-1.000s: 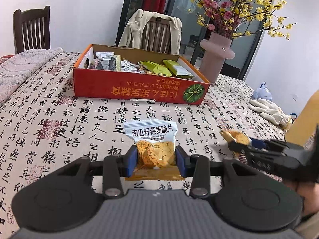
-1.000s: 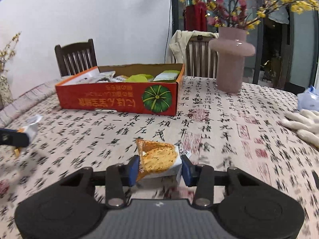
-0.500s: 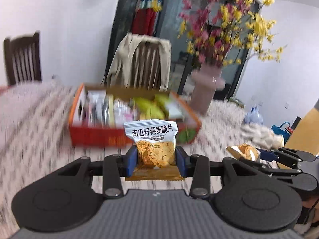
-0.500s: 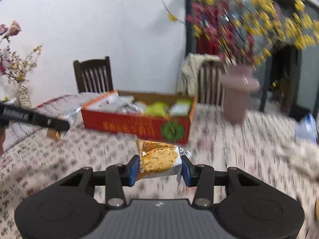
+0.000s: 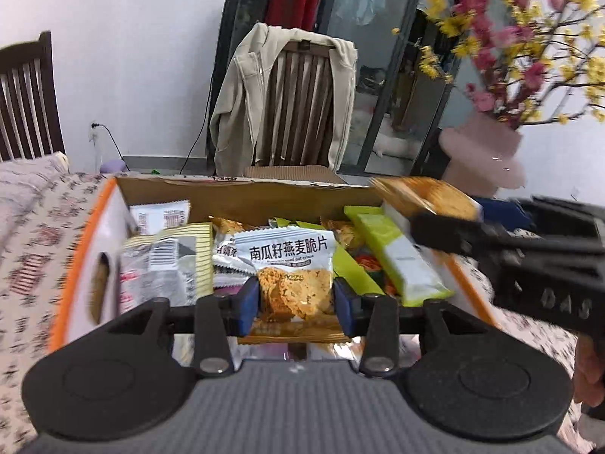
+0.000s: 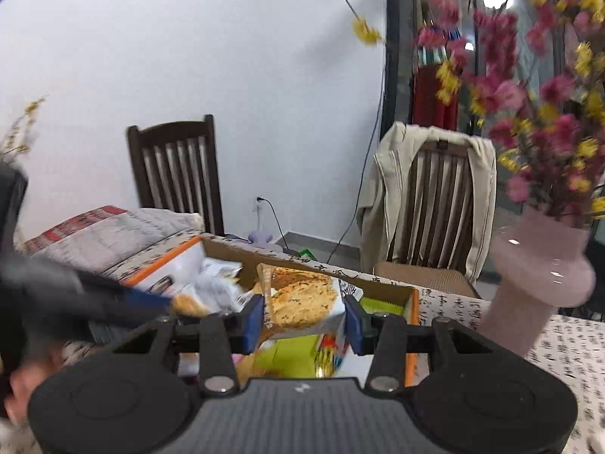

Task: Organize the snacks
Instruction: 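Carry both packets into the cardboard box and open both tools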

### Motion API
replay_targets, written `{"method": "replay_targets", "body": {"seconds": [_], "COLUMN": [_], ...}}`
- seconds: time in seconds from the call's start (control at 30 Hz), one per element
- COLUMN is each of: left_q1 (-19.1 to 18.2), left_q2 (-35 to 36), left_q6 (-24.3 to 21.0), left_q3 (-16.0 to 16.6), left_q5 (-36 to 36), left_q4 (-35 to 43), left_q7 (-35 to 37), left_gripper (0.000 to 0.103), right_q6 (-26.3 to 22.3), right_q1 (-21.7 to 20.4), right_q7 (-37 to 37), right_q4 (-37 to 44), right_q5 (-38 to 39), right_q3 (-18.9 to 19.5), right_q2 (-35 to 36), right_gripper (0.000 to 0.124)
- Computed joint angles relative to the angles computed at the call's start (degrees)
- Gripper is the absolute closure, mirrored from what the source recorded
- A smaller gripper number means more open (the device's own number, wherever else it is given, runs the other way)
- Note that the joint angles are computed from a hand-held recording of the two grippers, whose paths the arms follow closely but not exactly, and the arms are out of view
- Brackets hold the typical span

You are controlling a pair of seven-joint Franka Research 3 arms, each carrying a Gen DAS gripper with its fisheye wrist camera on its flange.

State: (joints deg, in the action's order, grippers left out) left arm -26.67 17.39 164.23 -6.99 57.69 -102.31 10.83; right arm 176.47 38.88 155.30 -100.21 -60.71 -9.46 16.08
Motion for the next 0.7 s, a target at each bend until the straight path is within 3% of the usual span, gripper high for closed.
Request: {"method": "replay_targets", "body": {"seconds": [0.07, 0.1, 0.2, 0.27, 0.37, 0.4, 0.5, 0.63, 0.7], "left_q1": [0.44, 0.36, 0.94, 1.17, 2.03, 2.38, 3.49, 5.37, 4.73], "left_q2": [1.63, 1.66, 0.21, -0.93, -2.45, -2.90, -4.08, -4.80, -5.80], "left_q6": [1.43, 3.26, 9.18, 8.27, 5.43, 3.71, 1.64, -0.25, -2.06], "left_q3": [0.40, 1.05, 2.84, 3.15, 3.23, 2.84, 2.30, 0.14, -0.01], "left_q5": [-0.34, 0.58, 3.28, 2.66, 2.65, 2.44, 4.10, 1.76, 3.83], "left_q4": [0.82, 0.45, -2.30, -3.40, -4.71, -5.01, -6.01, -6.83, -7.17], "left_q7": [-0.52, -1.40, -3.34, -3.63, -4.67, -4.35, -7.03, -5.99, -7.79], "left_gripper": [0.032, 0.029, 0.027, 0.027, 0.027, 0.027, 0.027, 0.027, 0.027], "right_q6": [-0.01, -0.89, -5.45, -7.23, -8.05, -8.86, -10.27, -8.85, -7.73], "right_q1": [-4.30, -6.72, -10.38, -10.87, -10.10, -9.56, -8.13, -4.45, -2.84], "right_q7": [-9.33, -14.46, -25.38, -29.35, -32.06, -32.81, -33.61, -31.96, -31.01], "right_q4": [4.28, 7.12, 16.70, 21.91, 26.15, 28.31, 30.09, 25.20, 22.31], "right_q5": [9.61, 14.63, 23.89, 27.47, 31.35, 32.39, 35.03, 35.41, 35.97], "right_q3": [4.82, 7.92, 14.03, 15.57, 16.23, 16.03, 14.58, 9.04, 6.50], "right_q2": [4.50, 7.14, 15.03, 19.33, 23.20, 24.78, 26.06, 22.46, 20.28], "right_gripper": [0.080, 0.080, 0.080, 0.080, 0.075, 0.067, 0.068, 0.068, 0.067]}}
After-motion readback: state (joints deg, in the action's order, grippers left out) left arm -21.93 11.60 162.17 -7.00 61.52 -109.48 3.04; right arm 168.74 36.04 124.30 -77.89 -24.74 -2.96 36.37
